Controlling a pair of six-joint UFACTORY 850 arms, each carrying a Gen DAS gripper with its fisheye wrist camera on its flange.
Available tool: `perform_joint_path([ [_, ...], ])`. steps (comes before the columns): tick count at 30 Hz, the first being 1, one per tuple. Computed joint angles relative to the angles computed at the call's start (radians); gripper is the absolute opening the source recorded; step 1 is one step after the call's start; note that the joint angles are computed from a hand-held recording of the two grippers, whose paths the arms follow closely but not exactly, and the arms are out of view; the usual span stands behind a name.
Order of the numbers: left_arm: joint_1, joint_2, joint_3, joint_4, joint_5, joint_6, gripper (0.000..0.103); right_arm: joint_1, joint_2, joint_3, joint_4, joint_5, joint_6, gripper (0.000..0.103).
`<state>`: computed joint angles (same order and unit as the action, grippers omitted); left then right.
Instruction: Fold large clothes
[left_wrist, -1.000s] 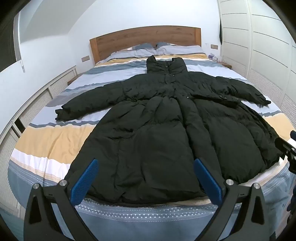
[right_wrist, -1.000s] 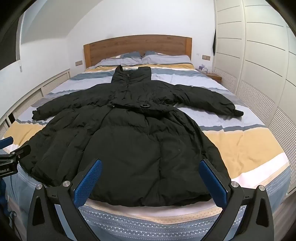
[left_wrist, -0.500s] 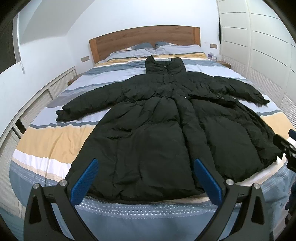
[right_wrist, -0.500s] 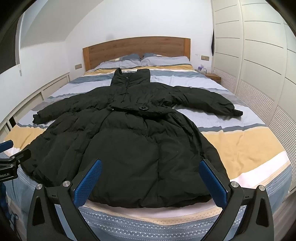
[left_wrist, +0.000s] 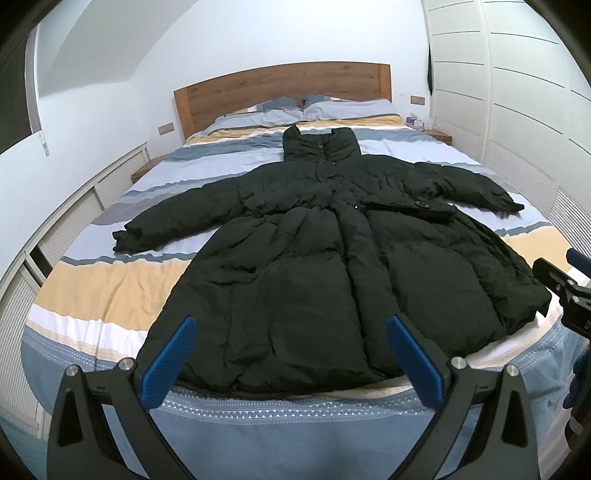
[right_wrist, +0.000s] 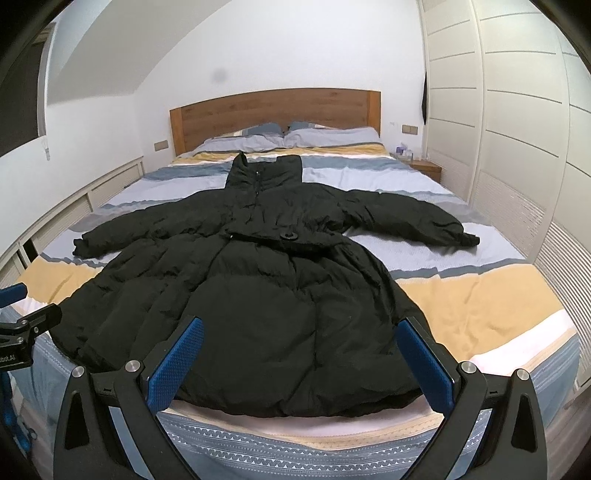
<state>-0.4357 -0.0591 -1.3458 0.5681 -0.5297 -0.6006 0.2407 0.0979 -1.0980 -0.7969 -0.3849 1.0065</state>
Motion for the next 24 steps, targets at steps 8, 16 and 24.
perform_joint_path([
  [8, 0.002, -0.023, -0.024, 0.076, 0.002, -0.038, 0.103, -0.006, -0.017, -0.013, -0.005, 0.005, 0.015, 0.102],
  [16, 0.02, -0.086, -0.099, 0.037, -0.007, 0.014, 0.103, -0.021, -0.065, -0.058, 0.023, -0.019, -0.021, 0.102],
  [24, 0.046, -0.172, -0.189, -0.122, -0.024, 0.166, 0.103, -0.049, -0.121, -0.108, 0.021, -0.033, -0.038, 0.102],
])
